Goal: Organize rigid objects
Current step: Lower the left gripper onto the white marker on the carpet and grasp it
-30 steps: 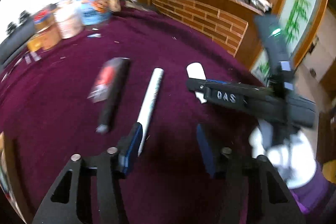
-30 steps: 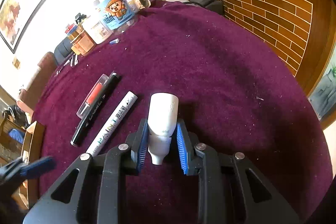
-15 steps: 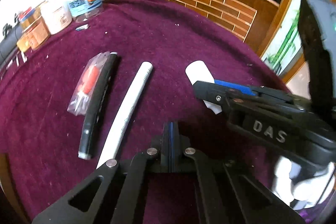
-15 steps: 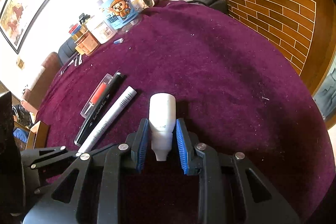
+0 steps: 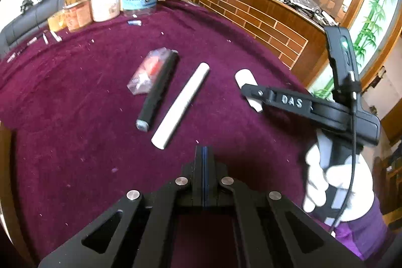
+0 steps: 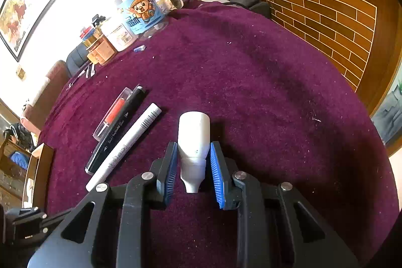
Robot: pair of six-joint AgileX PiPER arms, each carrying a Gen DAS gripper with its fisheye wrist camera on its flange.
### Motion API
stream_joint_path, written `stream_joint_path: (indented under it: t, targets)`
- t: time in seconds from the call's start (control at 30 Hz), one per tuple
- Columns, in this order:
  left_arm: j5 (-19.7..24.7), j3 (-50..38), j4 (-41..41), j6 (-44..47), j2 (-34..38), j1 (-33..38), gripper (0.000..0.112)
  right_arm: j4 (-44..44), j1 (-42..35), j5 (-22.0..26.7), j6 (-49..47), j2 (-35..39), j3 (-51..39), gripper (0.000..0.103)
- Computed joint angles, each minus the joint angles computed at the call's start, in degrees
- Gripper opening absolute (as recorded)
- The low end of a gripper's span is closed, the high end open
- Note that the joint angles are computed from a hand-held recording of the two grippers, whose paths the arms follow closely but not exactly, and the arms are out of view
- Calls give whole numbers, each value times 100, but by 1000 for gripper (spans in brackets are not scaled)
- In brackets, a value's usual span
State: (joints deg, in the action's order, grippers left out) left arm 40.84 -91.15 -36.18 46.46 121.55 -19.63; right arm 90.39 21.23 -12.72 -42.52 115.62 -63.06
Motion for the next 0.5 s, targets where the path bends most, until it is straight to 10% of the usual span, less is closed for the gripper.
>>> stream_joint_path:
  t: [0.5]
  targets:
    - [813,-2839,1754,-1048,1759,-728,5,-651,-40,75,720,-15,68,23]
